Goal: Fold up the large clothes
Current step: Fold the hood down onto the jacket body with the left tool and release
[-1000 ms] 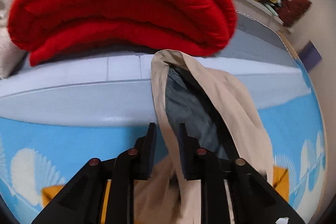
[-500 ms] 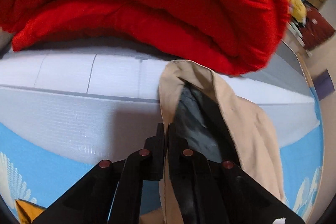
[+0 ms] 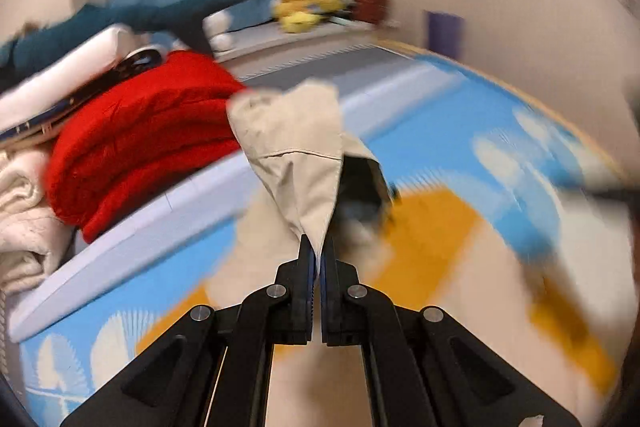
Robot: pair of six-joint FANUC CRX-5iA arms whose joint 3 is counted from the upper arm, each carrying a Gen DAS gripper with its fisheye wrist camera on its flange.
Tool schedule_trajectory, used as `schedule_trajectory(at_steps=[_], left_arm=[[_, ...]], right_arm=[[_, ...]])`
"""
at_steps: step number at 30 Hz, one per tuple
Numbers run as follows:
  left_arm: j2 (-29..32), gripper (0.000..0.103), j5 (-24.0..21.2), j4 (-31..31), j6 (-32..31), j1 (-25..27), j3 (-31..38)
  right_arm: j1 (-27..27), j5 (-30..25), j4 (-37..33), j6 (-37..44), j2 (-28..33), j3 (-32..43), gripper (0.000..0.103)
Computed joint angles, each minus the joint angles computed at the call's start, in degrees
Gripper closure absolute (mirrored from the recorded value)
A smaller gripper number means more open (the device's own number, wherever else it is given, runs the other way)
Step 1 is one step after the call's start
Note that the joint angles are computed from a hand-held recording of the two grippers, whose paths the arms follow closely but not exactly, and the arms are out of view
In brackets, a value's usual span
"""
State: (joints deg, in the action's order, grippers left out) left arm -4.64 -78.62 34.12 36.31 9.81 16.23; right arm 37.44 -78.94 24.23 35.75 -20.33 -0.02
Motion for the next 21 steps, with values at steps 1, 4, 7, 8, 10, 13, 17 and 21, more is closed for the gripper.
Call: schedule_trajectory(at_steps=[1,4,7,8,10,13,17,21], left_arm=[[-4.64,0.102,-3.90,-0.30,-3.54,2.58,-4.89],[-12.22,0.092,-11.93,-7.16,-7.39,7.77,-11.78],[-15.11,0.092,-17.10,-8.55,-3.37,13.49,-13.52],[-15.29,0.092,-17.60,-7.42,-0.76,14.82,-13.65],[-13.75,0.092,-17.98,-3.90,7.63,16.63,-13.40],[-10.00,0.091,-16.60,-2.14,18.52,15.00,-12.18],[-5.33,0.077,-17.90,-1.86,29.36,13.36,-12.30],[-3.01,0.066,-18.42,-0.81,35.06,13.67,-14.17]], right_arm=[[0.62,0.32,0.45,-0.60,-0.40,0.03,0.090],[2.96,2.50,1.75,-1.95,-2.28,-0.50,0.087],[5.21,3.89,1.86,-3.12,-3.61,-1.07,0.074],[5.59,4.31,1.57,-3.45,-3.91,-1.29,0.070],[5.96,5.14,-0.45,-3.58,-4.30,-1.44,0.069],[4.72,6.00,-5.28,-2.55,-3.89,-1.10,0.069],[2.07,6.99,-14.22,0.55,-2.04,-0.32,0.068],[-0.93,8.44,-22.99,4.50,1.08,1.27,0.067]])
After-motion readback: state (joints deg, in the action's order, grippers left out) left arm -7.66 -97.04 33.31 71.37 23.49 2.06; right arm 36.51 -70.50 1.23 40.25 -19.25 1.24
